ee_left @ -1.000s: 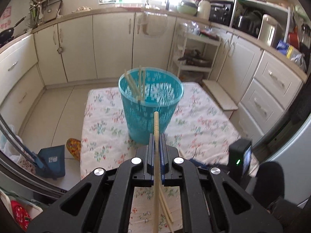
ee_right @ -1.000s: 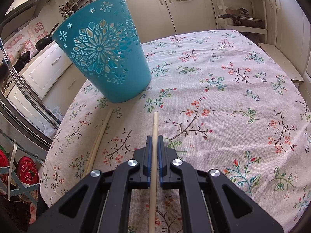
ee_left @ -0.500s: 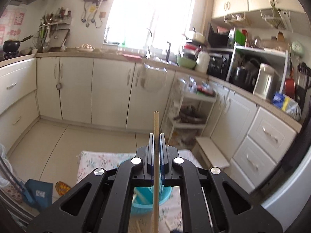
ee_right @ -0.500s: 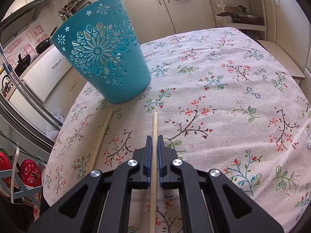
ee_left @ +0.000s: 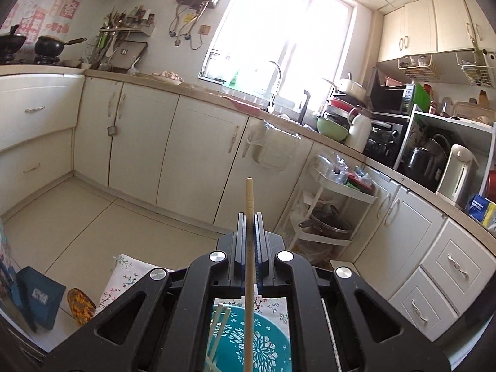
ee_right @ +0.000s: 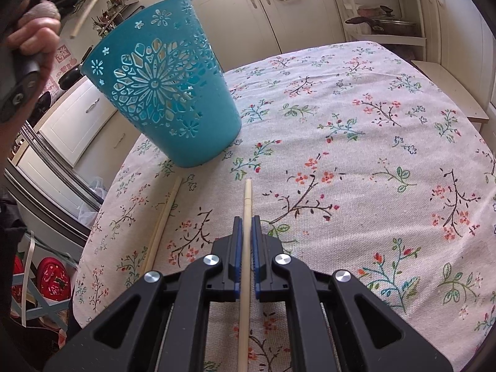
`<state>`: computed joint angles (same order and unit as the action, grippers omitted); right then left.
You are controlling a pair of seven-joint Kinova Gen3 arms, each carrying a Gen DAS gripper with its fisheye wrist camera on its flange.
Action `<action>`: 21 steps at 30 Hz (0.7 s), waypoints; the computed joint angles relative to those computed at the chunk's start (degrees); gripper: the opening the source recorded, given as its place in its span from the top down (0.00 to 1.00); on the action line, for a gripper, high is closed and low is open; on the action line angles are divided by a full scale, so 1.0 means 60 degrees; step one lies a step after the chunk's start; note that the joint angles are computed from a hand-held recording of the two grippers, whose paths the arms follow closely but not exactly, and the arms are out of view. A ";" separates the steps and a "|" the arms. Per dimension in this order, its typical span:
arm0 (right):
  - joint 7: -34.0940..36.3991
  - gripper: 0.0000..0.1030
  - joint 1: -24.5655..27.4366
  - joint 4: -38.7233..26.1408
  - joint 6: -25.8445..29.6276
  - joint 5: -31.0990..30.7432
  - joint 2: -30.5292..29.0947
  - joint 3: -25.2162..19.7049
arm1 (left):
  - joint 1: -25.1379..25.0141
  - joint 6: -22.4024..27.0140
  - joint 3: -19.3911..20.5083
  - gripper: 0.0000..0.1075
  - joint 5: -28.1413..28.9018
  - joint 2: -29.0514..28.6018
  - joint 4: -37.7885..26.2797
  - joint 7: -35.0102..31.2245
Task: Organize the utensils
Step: 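Raise the chopstick with the left gripper and drop it into the basket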
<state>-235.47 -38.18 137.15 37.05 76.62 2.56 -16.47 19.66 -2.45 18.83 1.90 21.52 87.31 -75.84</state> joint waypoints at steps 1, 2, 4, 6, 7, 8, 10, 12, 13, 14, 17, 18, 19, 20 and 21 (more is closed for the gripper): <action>-0.0019 0.94 0.0001 0.0000 -0.0004 0.0017 0.0004 0.0001 | 0.0208 -0.0062 -0.0245 0.96 0.0082 0.0059 -0.0019 0.0038; -0.0028 0.94 0.0007 0.0008 -0.0014 0.0029 -0.0003 0.0004 | 0.0388 -0.0092 -0.0463 0.96 0.0164 0.0135 -0.0067 0.0082; -0.0037 0.94 0.0014 0.0012 -0.0024 0.0041 -0.0007 0.0005 | 0.0486 -0.0098 -0.0595 0.96 0.0233 0.0258 -0.0139 0.0151; -0.0037 0.94 0.0016 0.0012 -0.0024 0.0041 -0.0007 0.0003 | 0.0742 -0.0109 -0.0898 0.96 0.0305 0.0338 -0.0179 0.0179; -0.0050 0.94 0.0026 0.0021 -0.0043 0.0061 -0.0016 0.0009 | 0.0866 -0.0124 -0.1051 0.96 0.0326 0.0376 -0.0185 0.0173; -0.0065 0.94 0.0036 0.0031 -0.0064 0.0085 -0.0022 0.0014 | 0.0960 -0.0130 -0.1163 0.96 0.0330 0.0389 -0.0163 0.0155; -0.0134 0.94 0.0046 0.0045 -0.0098 0.0150 -0.0017 0.0014 | 0.1103 -0.0104 -0.1332 0.96 0.0348 0.0411 -0.0112 0.0124; -0.0189 0.93 0.0058 0.0059 -0.0131 0.0209 -0.0021 0.0016 | 0.1052 -0.0094 -0.1253 0.96 0.0283 0.0393 -0.0058 0.0159; -0.0198 0.93 0.0065 0.0072 -0.0143 0.0225 -0.0033 0.0016 | 0.1242 -0.0100 -0.1475 0.96 0.0329 0.0343 -0.0014 0.0050; -0.0212 0.93 0.0070 0.0079 -0.0152 0.0240 -0.0037 0.0015 | 0.1367 0.0026 -0.1619 0.96 0.0290 0.0317 -0.0039 -0.0033; -0.0199 0.93 0.0076 0.0070 -0.0151 0.0236 -0.0031 0.0005 | 0.1531 0.0564 -0.1720 0.96 0.0135 0.0261 -0.0192 -0.0278; -0.0185 0.93 0.0076 0.0074 -0.0145 0.0229 -0.0032 0.0004 | 0.1605 0.0809 -0.1782 0.95 0.0066 0.0229 -0.0261 -0.0354; -0.0145 0.93 0.0065 0.0052 -0.0118 0.0194 -0.0014 -0.0006 | 0.1527 0.1038 -0.1668 0.95 0.0009 0.0210 -0.0319 -0.0466; -0.0123 0.93 0.0062 0.0057 -0.0112 0.0179 -0.0021 -0.0006 | 0.1369 0.1251 -0.1459 0.94 -0.0033 0.0192 -0.0365 -0.0585; -0.0086 0.93 0.0055 0.0043 -0.0094 0.0147 -0.0012 -0.0010 | 0.1280 0.1450 -0.1341 0.91 -0.0046 0.0159 -0.0392 -0.0680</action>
<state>-235.99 -37.85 137.41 36.49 77.51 2.49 -16.53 27.34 6.24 10.78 1.63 22.47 84.95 -79.92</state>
